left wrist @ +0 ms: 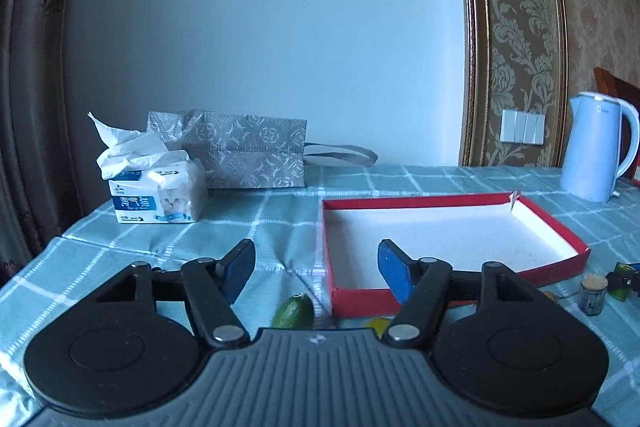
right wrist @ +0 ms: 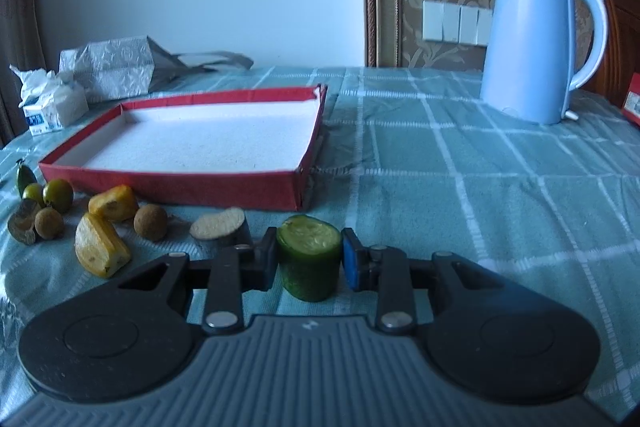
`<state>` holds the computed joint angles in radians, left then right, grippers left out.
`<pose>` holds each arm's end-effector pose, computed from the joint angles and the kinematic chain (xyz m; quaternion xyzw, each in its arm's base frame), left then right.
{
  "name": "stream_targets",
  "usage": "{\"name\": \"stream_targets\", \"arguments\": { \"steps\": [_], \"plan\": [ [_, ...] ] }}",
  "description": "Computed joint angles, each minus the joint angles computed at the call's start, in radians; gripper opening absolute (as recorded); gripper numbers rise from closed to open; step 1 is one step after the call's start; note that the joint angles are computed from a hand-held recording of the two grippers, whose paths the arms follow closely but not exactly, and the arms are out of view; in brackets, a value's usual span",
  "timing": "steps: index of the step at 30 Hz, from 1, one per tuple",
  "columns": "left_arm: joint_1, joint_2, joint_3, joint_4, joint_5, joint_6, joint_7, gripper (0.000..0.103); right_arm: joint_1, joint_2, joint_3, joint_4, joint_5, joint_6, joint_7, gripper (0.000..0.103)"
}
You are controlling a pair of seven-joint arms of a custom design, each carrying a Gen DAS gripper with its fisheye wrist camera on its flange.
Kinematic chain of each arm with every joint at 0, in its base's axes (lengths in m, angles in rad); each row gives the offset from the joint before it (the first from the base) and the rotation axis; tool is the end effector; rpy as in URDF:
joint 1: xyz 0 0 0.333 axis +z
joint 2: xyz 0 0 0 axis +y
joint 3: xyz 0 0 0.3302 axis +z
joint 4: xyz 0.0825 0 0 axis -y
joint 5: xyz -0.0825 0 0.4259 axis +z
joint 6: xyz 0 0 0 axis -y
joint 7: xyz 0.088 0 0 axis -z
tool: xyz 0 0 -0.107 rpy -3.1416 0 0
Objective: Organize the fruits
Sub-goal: 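Carry the green cucumber chunk into the tray and open the right gripper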
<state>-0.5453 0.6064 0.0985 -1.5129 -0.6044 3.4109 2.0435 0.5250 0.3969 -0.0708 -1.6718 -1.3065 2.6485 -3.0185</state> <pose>0.7223 -0.2969 0.4488 -0.4857 0.6453 -0.4732 0.3517 0.6507 0.3536 0.4159 -0.5540 0.6716 -0.3571 0.3383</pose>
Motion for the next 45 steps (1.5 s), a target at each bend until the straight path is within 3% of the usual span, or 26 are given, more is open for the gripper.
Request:
{"name": "stream_targets", "arguments": {
  "steps": [2,4,7,9,12,15,18,21,26,30,32,34,36,38,42,45],
  "plan": [
    [0.005,0.000,-0.017,-0.008,-0.005,0.029,-0.001,0.068,0.007,-0.003,-0.004,0.000,-0.016,-0.015,0.011,0.031],
    [0.098,-0.014,-0.136,-0.042,0.067,0.065,-0.019,0.068,0.008,-0.007,-0.006,-0.003,-0.034,-0.019,0.031,0.031],
    [0.163,-0.030,-0.222,-0.089,0.119,0.095,-0.035,0.068,0.016,-0.015,-0.006,0.002,-0.084,-0.042,0.051,0.031],
    [0.241,-0.031,-0.313,-0.123,0.204,0.124,-0.077,0.068,0.014,-0.014,0.000,0.016,-0.093,-0.058,0.041,0.031],
    [0.251,-0.027,-0.330,-0.145,0.265,0.183,-0.084,0.068,0.003,0.005,0.007,0.057,-0.082,-0.047,0.002,0.031],
    [0.260,-0.020,-0.341,-0.140,0.296,0.174,-0.100,0.069,-0.009,0.065,0.007,0.153,-0.019,-0.033,-0.087,0.031],
    [0.146,-0.007,-0.228,-0.105,0.166,0.161,-0.010,0.076,-0.033,0.144,0.001,0.269,0.095,0.005,-0.194,0.031],
    [0.106,0.001,-0.190,-0.082,0.081,0.140,0.041,0.081,-0.056,0.238,0.006,0.395,0.218,0.002,-0.316,0.031],
    [0.052,0.010,-0.124,-0.041,-0.071,0.080,0.089,0.087,-0.054,0.387,0.001,0.605,0.371,-0.075,-0.473,0.031],
    [-0.099,0.030,0.081,0.000,-0.246,-0.015,0.088,0.088,-0.049,0.444,-0.012,0.681,0.465,-0.101,-0.550,0.031],
    [-0.140,0.037,0.148,0.006,-0.273,-0.054,0.040,0.088,-0.039,0.455,-0.030,0.691,0.497,-0.106,-0.564,0.035],
    [-0.133,0.032,0.146,-0.001,-0.262,-0.059,0.004,0.088,-0.013,0.442,-0.078,0.661,0.500,-0.084,-0.515,0.056],
    [-0.127,0.027,0.141,-0.010,-0.238,-0.052,-0.019,0.088,0.026,0.411,-0.143,0.601,0.469,-0.026,-0.433,0.060],
    [-0.164,0.033,0.187,-0.017,-0.224,-0.045,-0.040,0.088,0.069,0.388,-0.194,0.567,0.423,-0.026,-0.377,0.076],
    [-0.213,0.051,0.267,-0.014,-0.191,-0.056,-0.080,0.088,0.159,0.277,-0.276,0.412,0.219,0.014,-0.180,0.078],
    [-0.300,0.112,0.427,0.027,-0.202,-0.121,-0.161,0.088,0.207,0.182,-0.310,0.284,0.061,0.042,-0.007,0.083]
  ]
}}
